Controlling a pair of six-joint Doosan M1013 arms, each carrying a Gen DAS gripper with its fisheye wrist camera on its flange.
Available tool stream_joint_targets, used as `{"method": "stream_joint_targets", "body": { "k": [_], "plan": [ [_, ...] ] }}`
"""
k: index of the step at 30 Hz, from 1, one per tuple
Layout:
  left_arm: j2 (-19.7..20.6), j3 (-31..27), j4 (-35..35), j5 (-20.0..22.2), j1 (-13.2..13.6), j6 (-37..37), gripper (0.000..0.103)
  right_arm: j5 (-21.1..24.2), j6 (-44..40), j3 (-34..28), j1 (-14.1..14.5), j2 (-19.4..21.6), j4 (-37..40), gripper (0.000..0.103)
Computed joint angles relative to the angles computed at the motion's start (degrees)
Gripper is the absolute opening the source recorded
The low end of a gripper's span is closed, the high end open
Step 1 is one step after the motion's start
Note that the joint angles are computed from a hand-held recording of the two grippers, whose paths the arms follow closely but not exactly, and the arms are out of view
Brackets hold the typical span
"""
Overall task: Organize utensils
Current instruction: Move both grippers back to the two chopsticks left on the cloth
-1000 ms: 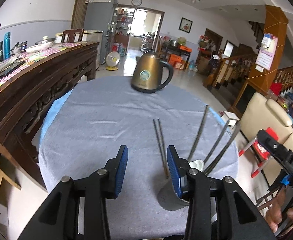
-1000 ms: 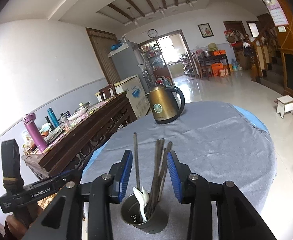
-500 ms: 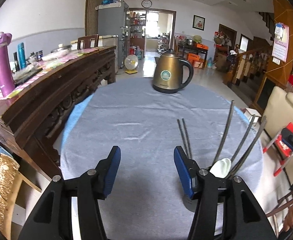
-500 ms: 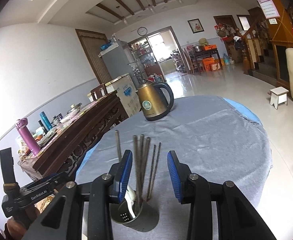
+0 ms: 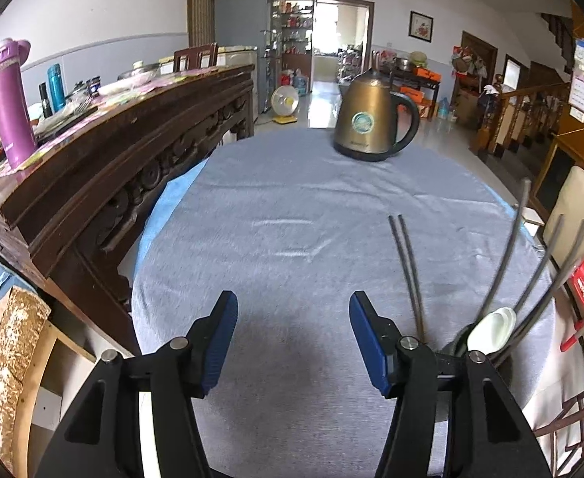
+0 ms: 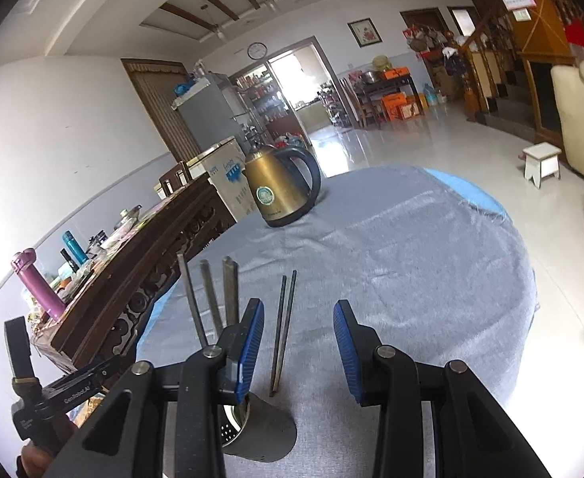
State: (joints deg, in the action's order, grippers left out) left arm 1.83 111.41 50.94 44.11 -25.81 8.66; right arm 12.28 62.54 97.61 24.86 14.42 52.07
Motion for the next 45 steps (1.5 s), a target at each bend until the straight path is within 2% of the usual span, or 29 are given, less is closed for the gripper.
{"method": "stream_joint_targets", "body": {
  "k": [3, 12, 20, 26, 30, 34, 38, 41, 45],
  "plan": [
    [0.7, -0.1, -2.2, 0.0, 1.1, 1.1, 0.059, 0.0, 4.6, -0.3, -0.2, 0.7, -4.0, 0.039],
    [3.0, -1.4, -5.7, 0.8, 3.3, 4.3, 0.059, 4.0, 12.2, -1.9, -2.2, 3.6, -7.9, 0.039],
    [6.0, -4.4, -7.5, 1.3, 4.5, 8.3, 0.059, 7.0, 16.7, -3.1, -3.4, 6.3, -10.1, 0.039],
    [9.8, -8.2, -9.8, 1.3, 6.1, 13.3, 0.061, 11.3, 18.1, -6.2, -4.5, 9.8, -10.4, 0.039],
    [12.2, -10.7, -13.5, 0.9, 7.4, 17.7, 0.061, 16.8, 17.3, -11.6, -5.1, 14.0, -10.8, 0.039],
    [13.7, -11.7, -15.2, 0.5, 8.0, 19.8, 0.061, 24.5, 16.5, -20.6, -4.6, 19.6, -13.9, 0.039],
    [14.9, -12.5, -17.6, 0.7, 8.9, 22.2, 0.061, 31.7, 14.5, -31.5, -3.1, 25.9, -15.5, 0.039],
    [15.1, -12.7, -19.2, 0.5, 9.7, 23.2, 0.061, 35.9, 17.0, -39.3, -1.5, 30.0, -20.0, 0.039],
    [15.4, -12.9, -19.6, 0.2, 10.3, 24.3, 0.061, 39.4, 20.7, -46.8, 0.0, 33.9, -24.4, 0.039]
  ]
}}
